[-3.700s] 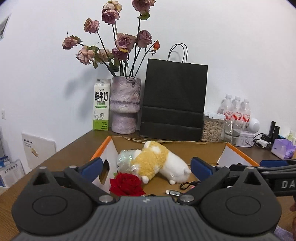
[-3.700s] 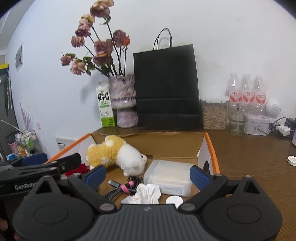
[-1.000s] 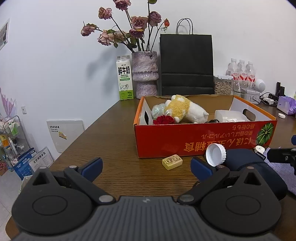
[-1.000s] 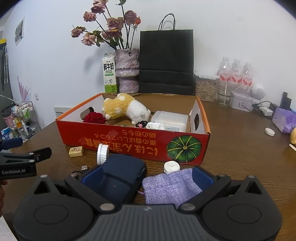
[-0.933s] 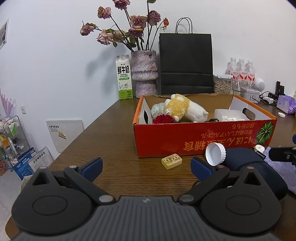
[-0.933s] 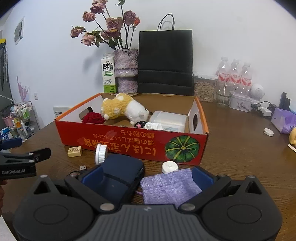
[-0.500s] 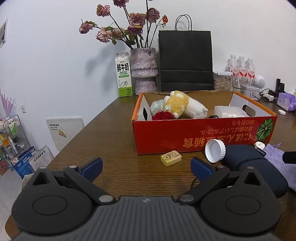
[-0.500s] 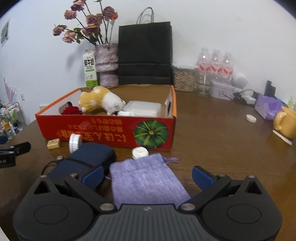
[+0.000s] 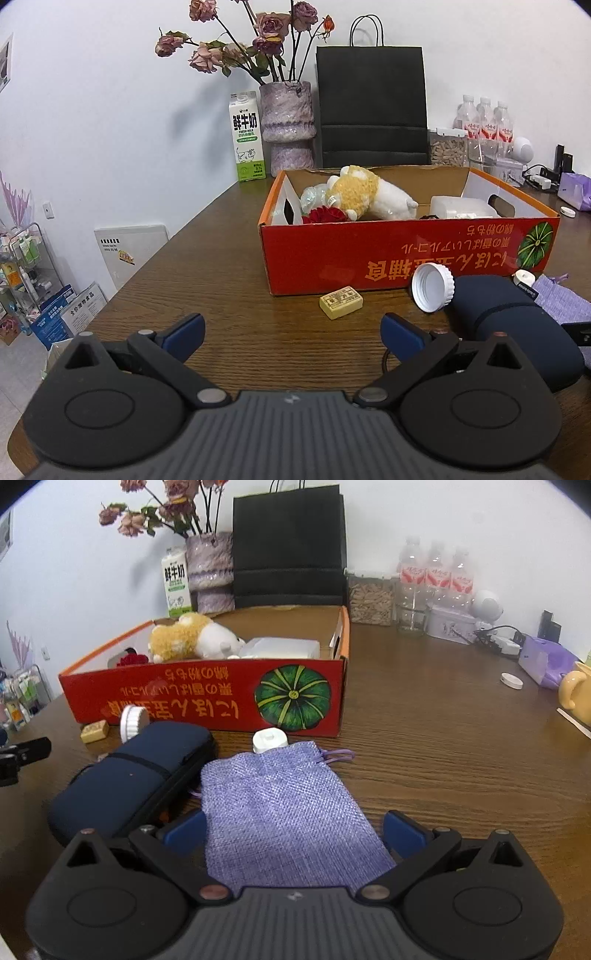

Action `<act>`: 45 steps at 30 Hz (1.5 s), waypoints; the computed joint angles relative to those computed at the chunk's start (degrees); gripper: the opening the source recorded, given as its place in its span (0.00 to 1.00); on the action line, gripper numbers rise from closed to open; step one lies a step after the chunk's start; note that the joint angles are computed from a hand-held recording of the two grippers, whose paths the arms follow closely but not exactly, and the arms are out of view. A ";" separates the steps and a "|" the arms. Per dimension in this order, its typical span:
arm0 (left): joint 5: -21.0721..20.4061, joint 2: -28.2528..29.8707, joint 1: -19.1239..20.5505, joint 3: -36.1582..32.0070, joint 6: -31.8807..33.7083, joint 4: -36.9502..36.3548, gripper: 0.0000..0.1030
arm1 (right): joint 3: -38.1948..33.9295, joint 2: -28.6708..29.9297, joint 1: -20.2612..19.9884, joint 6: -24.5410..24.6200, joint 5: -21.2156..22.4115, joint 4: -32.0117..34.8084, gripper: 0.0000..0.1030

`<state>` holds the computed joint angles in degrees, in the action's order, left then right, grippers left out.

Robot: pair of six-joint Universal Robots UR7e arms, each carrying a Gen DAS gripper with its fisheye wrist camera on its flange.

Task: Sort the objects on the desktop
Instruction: 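Grasp the purple cloth pouch on the table with the right gripper, then grasp the yellow block with the left gripper while the right holds the pouch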

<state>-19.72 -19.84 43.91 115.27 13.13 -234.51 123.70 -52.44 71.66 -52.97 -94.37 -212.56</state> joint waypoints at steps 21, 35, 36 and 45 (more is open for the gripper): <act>-2.48 -1.27 1.91 -0.34 -2.64 3.18 1.00 | 0.85 -1.85 -1.80 2.37 7.29 0.12 0.10; -5.23 -1.86 4.64 -5.57 -5.87 12.76 0.81 | 0.14 -1.91 -2.06 3.67 8.39 -3.00 0.10; -5.46 -1.75 4.86 -6.15 -6.07 13.71 0.77 | 0.05 -1.94 -2.09 3.70 8.50 -2.81 0.10; -8.59 -3.04 6.59 -7.76 -12.69 23.84 0.36 | 0.39 -2.39 -2.11 3.22 10.29 -1.06 0.10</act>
<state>-28.30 -22.89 50.51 107.51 0.44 -210.67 124.09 -54.83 69.55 -49.75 -84.08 -213.63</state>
